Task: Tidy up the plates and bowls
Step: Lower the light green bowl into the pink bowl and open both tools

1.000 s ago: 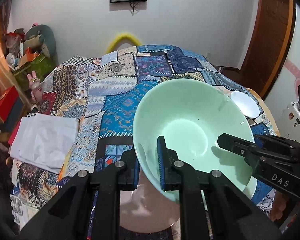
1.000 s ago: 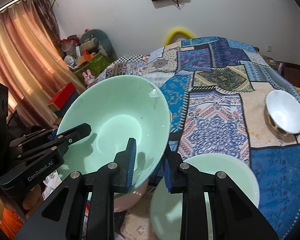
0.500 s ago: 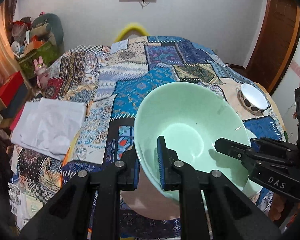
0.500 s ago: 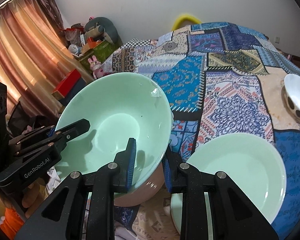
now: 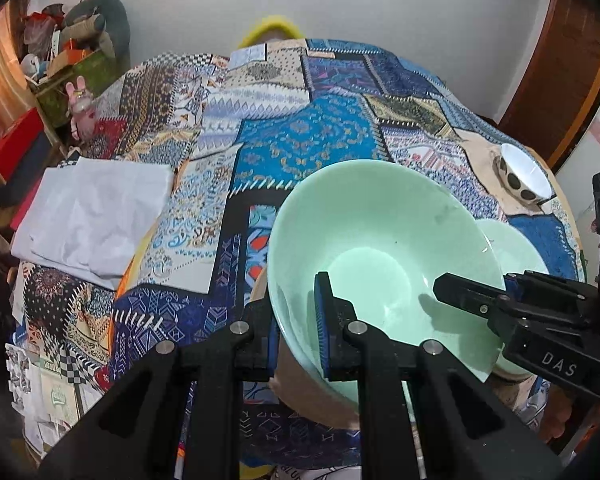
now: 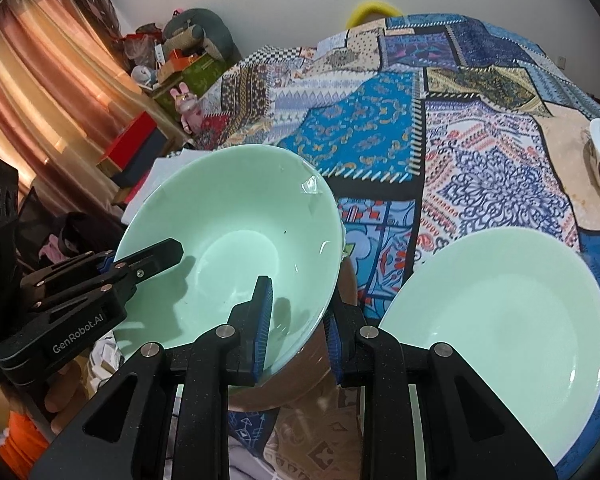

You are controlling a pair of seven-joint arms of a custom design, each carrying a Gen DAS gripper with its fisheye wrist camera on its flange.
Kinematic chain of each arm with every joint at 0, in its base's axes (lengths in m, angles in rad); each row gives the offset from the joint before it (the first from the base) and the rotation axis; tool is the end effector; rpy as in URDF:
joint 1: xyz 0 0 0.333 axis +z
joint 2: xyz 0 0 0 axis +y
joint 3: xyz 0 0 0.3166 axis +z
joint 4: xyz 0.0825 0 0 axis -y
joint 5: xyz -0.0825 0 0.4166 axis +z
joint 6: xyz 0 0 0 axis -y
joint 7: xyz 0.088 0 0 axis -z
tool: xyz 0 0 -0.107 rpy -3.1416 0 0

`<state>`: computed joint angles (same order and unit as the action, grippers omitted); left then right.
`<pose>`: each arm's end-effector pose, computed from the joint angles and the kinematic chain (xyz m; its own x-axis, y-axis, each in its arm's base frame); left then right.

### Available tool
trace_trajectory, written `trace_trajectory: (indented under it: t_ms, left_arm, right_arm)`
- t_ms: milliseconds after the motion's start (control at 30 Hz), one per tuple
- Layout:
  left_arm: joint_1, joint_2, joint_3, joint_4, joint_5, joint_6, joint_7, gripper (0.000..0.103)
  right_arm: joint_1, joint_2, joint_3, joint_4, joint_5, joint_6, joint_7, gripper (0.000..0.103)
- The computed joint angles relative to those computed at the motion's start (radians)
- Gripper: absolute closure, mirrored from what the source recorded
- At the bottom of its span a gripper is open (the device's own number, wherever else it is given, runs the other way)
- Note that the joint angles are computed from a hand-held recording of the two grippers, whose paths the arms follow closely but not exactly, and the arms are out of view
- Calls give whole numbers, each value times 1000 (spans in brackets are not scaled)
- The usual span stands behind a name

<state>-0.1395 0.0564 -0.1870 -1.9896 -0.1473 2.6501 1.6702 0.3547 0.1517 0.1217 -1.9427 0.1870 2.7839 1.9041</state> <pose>0.6093 -0.2002 0.4894 -0.3330 -0.9391 0.0848 -0.7892 0.2284 -0.5702 0.5980 0.2953 0.4699 0.0957 -0.9233 -0.3719 -0.8407 0.1251 -0.5269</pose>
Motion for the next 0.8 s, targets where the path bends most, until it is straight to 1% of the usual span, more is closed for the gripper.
trace_trajectory:
  t_ms: [233,367,533,633,667,733,800]
  left_arm:
    - [8,-5,5,-26,-3,-3,25,88]
    - [7,5,11,-35,65,-2,11,88]
    - [6,-2,13,-63,128,38,-3,88]
    - [8,4,13,-60,135,42,-3,88]
    - [9,12,14,-50,137,26,-7,88]
    - [17,33,9,-24,83,-18,19,87]
    - [18,37,8,-26,71,-11,30,86]
  right_arm:
    - [3,15,11,12,25,-28,-26,80]
    - [8,21,12,18,28,-43,-30,80]
    - [12,30,13,22,25,-65,-36,80]
    - [18,30,8,25,5,-62,-25,80]
    - [19,31,6,27,-1,-67,-18,80]
    - [20,32,3,27,-10,-72,-8,80]
    - [18,30,2,25,-17,-70,-10,80]
